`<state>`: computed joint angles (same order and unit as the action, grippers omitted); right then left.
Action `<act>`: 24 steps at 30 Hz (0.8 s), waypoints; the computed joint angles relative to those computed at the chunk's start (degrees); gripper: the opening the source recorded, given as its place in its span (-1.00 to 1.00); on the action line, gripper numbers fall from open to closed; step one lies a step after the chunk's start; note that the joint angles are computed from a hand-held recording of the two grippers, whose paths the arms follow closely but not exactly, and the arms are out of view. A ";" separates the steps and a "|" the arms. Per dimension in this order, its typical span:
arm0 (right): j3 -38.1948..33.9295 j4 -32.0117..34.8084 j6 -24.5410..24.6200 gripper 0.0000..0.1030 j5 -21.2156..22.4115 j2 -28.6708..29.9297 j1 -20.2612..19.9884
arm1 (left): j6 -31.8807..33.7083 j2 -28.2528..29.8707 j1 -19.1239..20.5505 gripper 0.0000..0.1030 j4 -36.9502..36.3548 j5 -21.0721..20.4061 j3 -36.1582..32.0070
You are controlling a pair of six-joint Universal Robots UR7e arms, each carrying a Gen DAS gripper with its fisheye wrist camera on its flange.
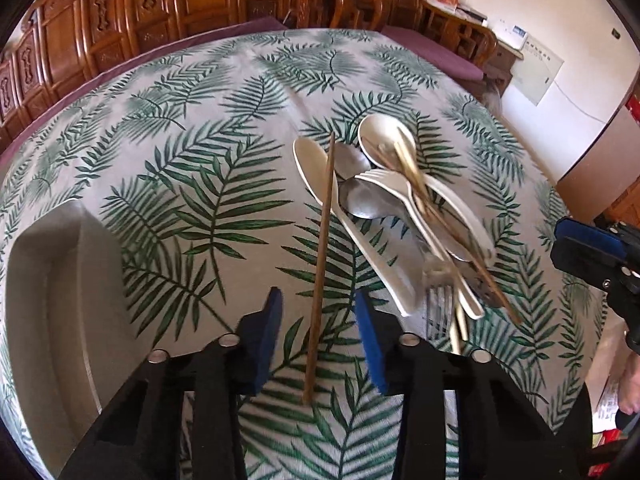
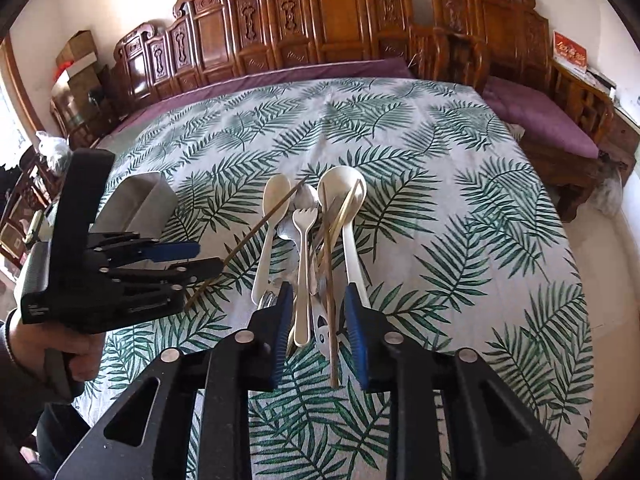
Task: Organize utensils
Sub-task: 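Grasp a wooden chopstick with the left gripper while the right gripper grasps a white plastic fork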
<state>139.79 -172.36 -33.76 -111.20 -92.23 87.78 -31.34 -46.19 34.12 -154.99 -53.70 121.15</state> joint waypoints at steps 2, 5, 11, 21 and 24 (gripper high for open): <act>-0.55 0.17 -0.14 -0.45 0.16 1.00 -0.03 | 0.11 0.96 0.46 -0.41 0.45 0.40 -0.75; -1.40 0.11 -0.28 -0.45 -0.01 2.83 0.12 | 0.17 1.47 1.10 -0.55 0.78 0.48 -1.09; -3.50 -0.06 -1.57 -0.45 -0.93 7.73 0.58 | 0.89 1.56 1.38 -0.90 0.27 0.60 -0.66; -8.58 -1.93 -3.53 -0.58 -4.64 17.12 0.72 | -1.56 -3.44 -1.37 -0.92 -2.29 -0.64 3.84; -9.86 -1.72 -3.37 -0.59 -5.73 18.77 0.79 | -2.70 -5.43 -2.73 -0.92 -2.08 -0.40 5.14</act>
<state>129.92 -174.08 -37.12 -116.93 -73.47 88.57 -34.04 -51.62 31.39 -157.07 -54.10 126.29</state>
